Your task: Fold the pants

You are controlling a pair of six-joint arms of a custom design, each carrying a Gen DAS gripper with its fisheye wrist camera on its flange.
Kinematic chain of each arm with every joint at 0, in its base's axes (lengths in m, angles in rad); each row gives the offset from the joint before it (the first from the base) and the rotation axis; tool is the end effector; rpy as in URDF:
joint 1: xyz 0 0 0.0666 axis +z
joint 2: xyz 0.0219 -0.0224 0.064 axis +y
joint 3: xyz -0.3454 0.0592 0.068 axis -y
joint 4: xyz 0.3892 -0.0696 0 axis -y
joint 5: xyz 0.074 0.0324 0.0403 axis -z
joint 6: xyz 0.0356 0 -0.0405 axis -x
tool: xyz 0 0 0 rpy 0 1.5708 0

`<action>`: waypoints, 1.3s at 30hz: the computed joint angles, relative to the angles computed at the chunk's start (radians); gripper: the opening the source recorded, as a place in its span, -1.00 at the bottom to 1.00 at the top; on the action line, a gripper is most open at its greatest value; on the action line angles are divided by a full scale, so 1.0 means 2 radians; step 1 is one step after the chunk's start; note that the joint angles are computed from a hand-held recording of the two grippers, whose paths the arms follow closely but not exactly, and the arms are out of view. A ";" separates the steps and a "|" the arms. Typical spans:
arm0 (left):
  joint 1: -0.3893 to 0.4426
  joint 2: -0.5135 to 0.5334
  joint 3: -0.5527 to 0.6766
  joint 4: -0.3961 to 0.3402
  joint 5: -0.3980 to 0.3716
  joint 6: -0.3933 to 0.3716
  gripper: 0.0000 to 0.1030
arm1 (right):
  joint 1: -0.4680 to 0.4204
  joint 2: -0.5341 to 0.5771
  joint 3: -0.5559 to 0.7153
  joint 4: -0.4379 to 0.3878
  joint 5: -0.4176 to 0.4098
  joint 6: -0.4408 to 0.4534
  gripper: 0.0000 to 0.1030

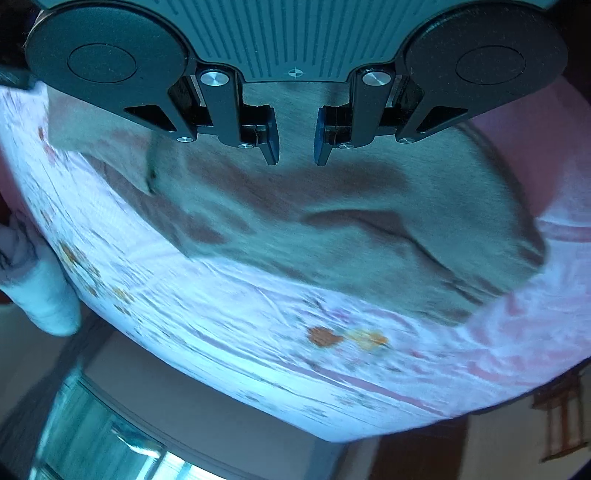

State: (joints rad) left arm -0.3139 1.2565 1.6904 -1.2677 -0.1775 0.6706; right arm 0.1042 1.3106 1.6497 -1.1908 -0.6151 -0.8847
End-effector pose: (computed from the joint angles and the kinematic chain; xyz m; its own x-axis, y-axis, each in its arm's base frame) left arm 0.3880 -0.1198 0.5628 -0.6705 -0.4254 -0.6078 -0.2880 0.9043 -0.3152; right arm 0.4291 0.0651 0.5336 -0.8323 0.5483 -0.0814 0.2857 0.5501 0.7847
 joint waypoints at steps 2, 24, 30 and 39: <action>0.008 -0.009 -0.004 -0.007 -0.015 0.016 -0.62 | 0.003 0.012 0.034 -0.036 -0.021 0.051 -0.32; 0.127 -0.106 -0.158 0.064 0.027 0.274 0.19 | 0.099 0.030 0.064 0.012 0.133 0.383 -0.17; 0.154 -0.089 -0.186 0.145 0.075 0.287 0.19 | 0.109 0.034 0.052 0.014 0.162 0.404 -0.17; 0.138 -0.058 -0.158 0.140 0.049 0.237 -0.30 | 0.140 0.055 0.075 -0.013 0.235 0.441 -0.19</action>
State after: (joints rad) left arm -0.0389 1.1402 1.3736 -0.9879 -0.0797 1.1446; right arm 0.3835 1.4205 1.7995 -1.2176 -0.1447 -0.0027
